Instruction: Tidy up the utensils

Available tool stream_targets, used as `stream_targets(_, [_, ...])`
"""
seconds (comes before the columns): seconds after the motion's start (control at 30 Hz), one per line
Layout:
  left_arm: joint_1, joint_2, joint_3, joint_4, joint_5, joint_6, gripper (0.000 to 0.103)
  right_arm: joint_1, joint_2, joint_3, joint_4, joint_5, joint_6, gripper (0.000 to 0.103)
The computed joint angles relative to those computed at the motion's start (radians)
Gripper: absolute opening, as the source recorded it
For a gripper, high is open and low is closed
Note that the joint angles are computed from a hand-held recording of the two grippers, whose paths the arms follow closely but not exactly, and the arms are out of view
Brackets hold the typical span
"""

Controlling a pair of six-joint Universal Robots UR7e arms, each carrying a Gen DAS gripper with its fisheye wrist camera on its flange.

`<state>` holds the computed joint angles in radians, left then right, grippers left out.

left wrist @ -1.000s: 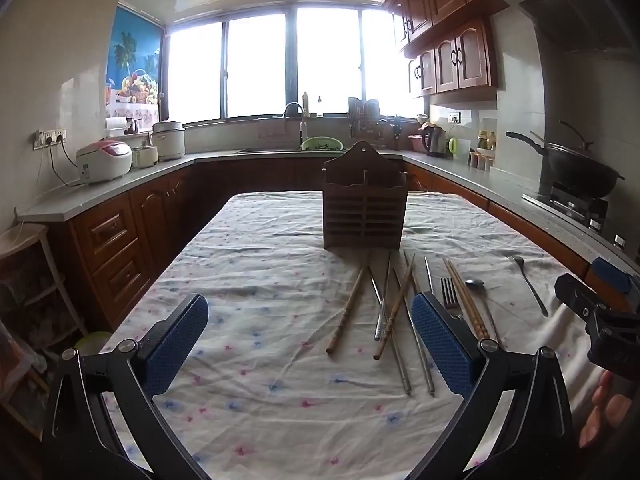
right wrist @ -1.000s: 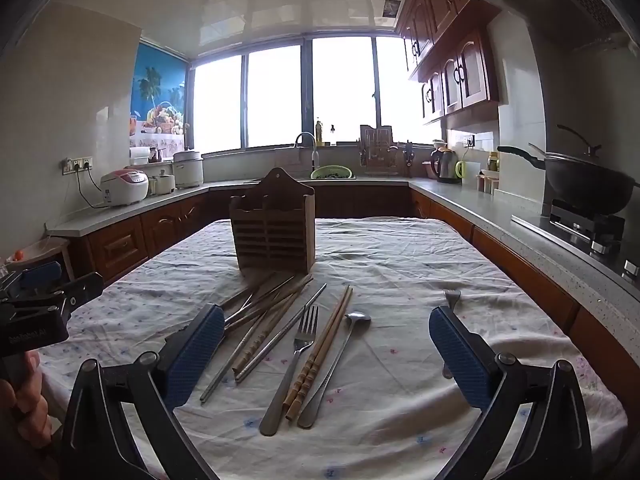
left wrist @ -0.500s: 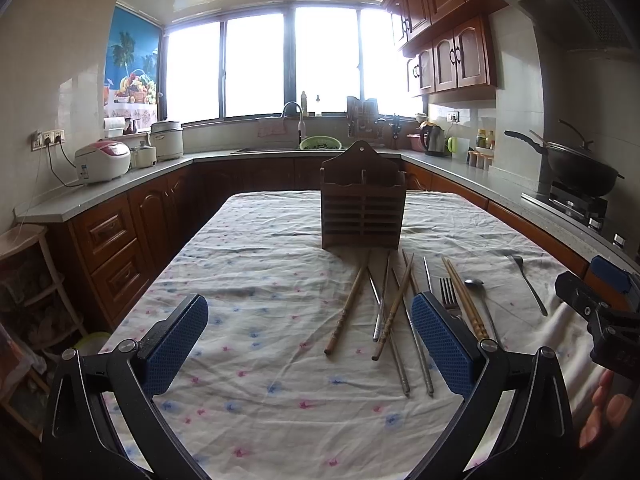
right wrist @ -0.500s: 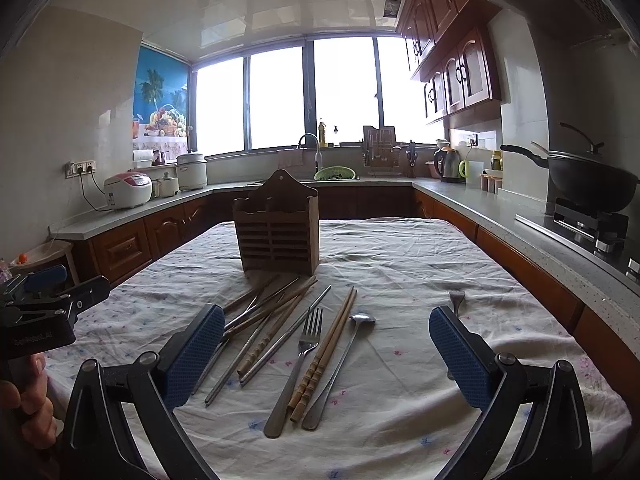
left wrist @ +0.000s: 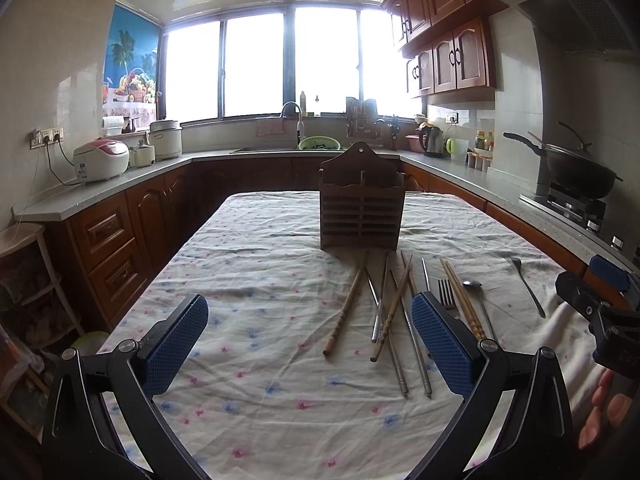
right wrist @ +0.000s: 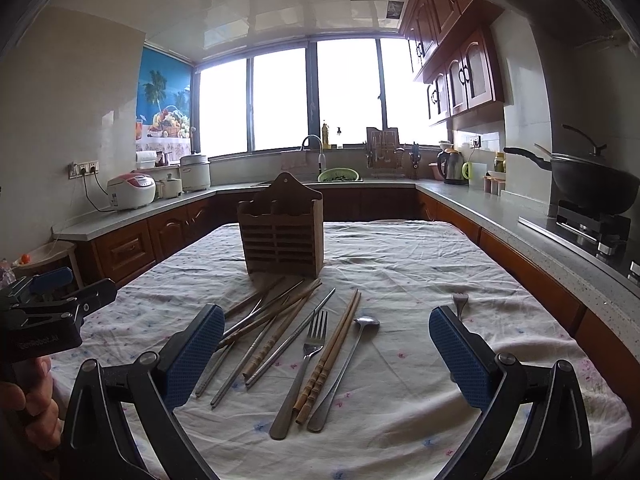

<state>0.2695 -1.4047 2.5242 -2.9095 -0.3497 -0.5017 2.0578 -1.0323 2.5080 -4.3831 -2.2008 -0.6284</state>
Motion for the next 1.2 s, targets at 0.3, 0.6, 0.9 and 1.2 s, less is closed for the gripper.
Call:
stream_targets(0.3, [0.003,0.000,0.000,-0.012,-0.009,0.013,0.103,0.005,-0.007,-0.003,0.016,-0.002,0.005,0.103])
stream_targets(0.6, [0.006,0.004,-0.002,-0.014,-0.010,0.014,0.103,0.005,-0.007,-0.003,0.022,-0.001,0.010,0.103])
stream_targets(0.9, [0.013,0.005,-0.003,-0.023,-0.018,0.024,0.103,0.005,-0.004,-0.006,0.024,0.001,0.014,0.103])
stream_targets(1.2, [0.041,0.012,-0.024,-0.027,-0.052,0.051,0.103,0.003,-0.005,-0.008,0.032,0.003,0.023,0.103])
